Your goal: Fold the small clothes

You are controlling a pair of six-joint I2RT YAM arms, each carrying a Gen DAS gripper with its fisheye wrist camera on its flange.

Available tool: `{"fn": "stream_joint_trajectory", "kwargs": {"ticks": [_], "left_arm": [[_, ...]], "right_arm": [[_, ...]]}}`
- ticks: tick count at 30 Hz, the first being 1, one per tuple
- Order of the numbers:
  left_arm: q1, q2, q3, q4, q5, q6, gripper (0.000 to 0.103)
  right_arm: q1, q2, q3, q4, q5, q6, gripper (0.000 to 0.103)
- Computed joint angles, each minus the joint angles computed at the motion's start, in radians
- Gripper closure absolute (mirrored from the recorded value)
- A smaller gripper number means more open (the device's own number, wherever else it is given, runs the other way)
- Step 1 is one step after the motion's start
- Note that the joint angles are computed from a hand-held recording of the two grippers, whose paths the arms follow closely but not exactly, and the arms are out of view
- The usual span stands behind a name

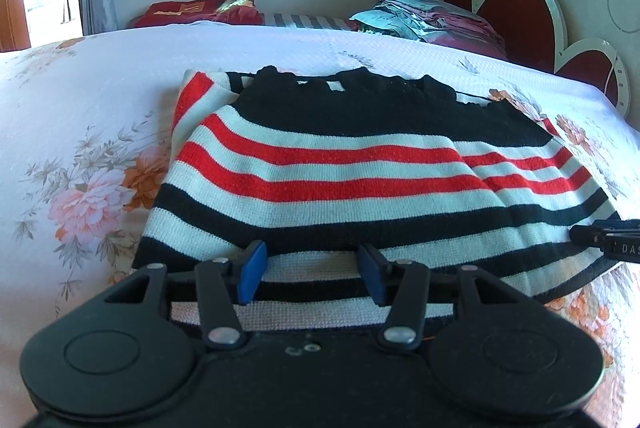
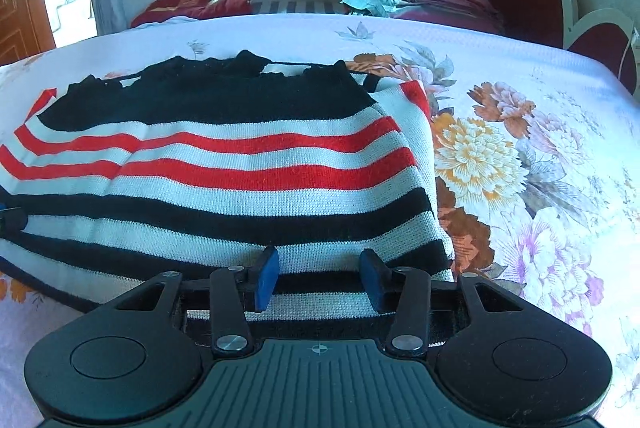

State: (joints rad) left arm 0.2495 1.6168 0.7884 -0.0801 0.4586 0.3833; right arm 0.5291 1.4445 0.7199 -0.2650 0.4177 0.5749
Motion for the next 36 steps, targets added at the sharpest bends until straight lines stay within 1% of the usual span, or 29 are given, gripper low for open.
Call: {"fn": "stream_joint_trajectory", "kwargs": {"ticks": [3, 6, 8, 11, 14, 20, 22, 23, 24, 25, 26, 28, 31, 32, 36], "left_arm": [[-0.012, -0.009, -0.010, 0.011, -0.021, -0.008, 0.052], [-0.027, -0.016, -0.001, -0.008, -0.047, -0.021, 0.053], [-0.035, -0.022, 0.003, -0.018, -0.065, -0.026, 0.052], [-0.043, -0.022, 0.008, -0.026, -0.081, -0.037, 0.052], [-0.055, -0.033, 0.006, -0.032, -0.107, -0.054, 0.050], [-0.061, -0.045, 0.014, -0.055, -0.124, -0.071, 0.047], [-0.054, -0.045, 0.018, -0.065, -0.114, -0.076, 0.047], [-0.050, -0.045, 0.022, -0.072, -0.109, -0.076, 0.047], [-0.047, -0.046, 0.026, -0.081, -0.104, -0.073, 0.046], [-0.041, -0.050, 0.033, -0.099, -0.099, -0.071, 0.046], [-0.033, -0.055, 0.041, -0.119, -0.089, -0.072, 0.046], [-0.003, -0.078, 0.046, -0.156, -0.058, -0.070, 0.044], [0.063, -0.103, 0.054, -0.231, 0.001, -0.062, 0.036], [0.088, -0.103, 0.060, -0.261, 0.018, -0.066, 0.035], [0.200, -0.060, 0.097, -0.385, 0.108, -0.126, 0.034]], "right_arm": [[-0.014, -0.010, -0.004, 0.002, -0.025, -0.033, 0.057], [-0.040, -0.020, 0.013, -0.027, -0.071, -0.086, 0.057], [-0.045, -0.034, 0.025, -0.040, -0.084, -0.101, 0.057], [-0.037, -0.058, 0.028, 0.002, -0.122, -0.112, 0.057], [-0.012, -0.021, 0.074, 0.039, -0.152, -0.124, 0.057], [0.038, 0.148, 0.219, 0.094, -0.161, -0.100, 0.056], [0.052, 0.209, 0.258, 0.098, -0.149, -0.099, 0.056], [0.059, 0.249, 0.285, 0.078, -0.141, -0.102, 0.056], [0.068, 0.276, 0.294, 0.077, -0.125, -0.109, 0.053], [0.081, 0.282, 0.283, 0.100, -0.092, -0.119, 0.050], [0.089, 0.287, 0.283, 0.102, -0.074, -0.123, 0.050], [0.086, 0.286, 0.279, 0.102, -0.078, -0.108, 0.049], [0.083, 0.288, 0.269, 0.118, -0.075, -0.097, 0.048], [0.090, 0.289, 0.266, 0.121, -0.063, -0.091, 0.048], [0.113, 0.279, 0.264, 0.103, -0.031, -0.058, 0.047]]}}
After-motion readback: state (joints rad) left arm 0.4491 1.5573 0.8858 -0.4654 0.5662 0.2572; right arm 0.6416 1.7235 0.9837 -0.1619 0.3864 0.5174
